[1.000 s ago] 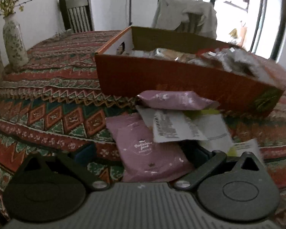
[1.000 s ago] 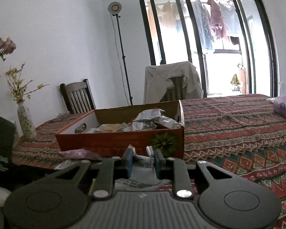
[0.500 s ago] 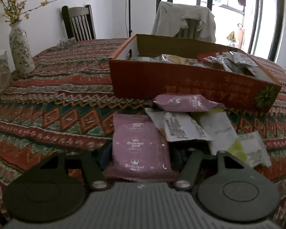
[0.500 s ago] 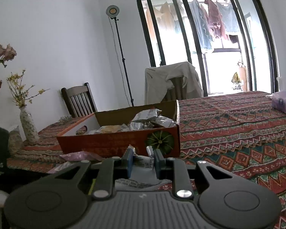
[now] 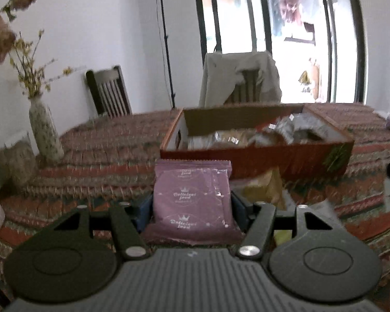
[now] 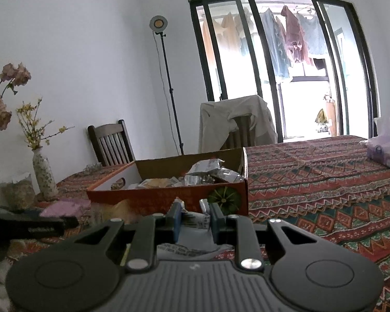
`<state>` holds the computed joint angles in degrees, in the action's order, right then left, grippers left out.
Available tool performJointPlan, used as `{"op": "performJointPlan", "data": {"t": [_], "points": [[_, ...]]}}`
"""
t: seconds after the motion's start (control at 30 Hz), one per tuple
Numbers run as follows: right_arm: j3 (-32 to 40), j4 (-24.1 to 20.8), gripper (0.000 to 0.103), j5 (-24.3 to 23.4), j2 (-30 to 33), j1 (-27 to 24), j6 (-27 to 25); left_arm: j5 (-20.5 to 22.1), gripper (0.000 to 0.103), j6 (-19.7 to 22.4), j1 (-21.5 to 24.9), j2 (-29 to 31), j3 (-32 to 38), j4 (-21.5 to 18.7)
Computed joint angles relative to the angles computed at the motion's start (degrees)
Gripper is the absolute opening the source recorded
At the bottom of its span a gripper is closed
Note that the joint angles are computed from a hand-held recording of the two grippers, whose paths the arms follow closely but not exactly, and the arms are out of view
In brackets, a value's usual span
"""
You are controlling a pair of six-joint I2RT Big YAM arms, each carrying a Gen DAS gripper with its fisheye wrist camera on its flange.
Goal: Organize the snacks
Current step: 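Carry the pink packet with the left tool into the box while the right tool carries its packet there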
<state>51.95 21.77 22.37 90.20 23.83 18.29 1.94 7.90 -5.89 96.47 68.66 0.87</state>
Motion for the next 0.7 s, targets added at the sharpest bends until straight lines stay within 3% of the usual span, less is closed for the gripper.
{"op": "performJointPlan", "data": {"t": [0.37,0.7], "points": [[1.48,-0.54,0.022,1.6,0.38,0.42,-0.64,3.35,0.063,-2.2,0.36,-2.73,-1.9,3.7],[9.28,-2.24,0.022,0.32,4.3,-1.75,-2.69,4.95,0.063,-5.09,0.53,1.57,5.11,1.35]]}}
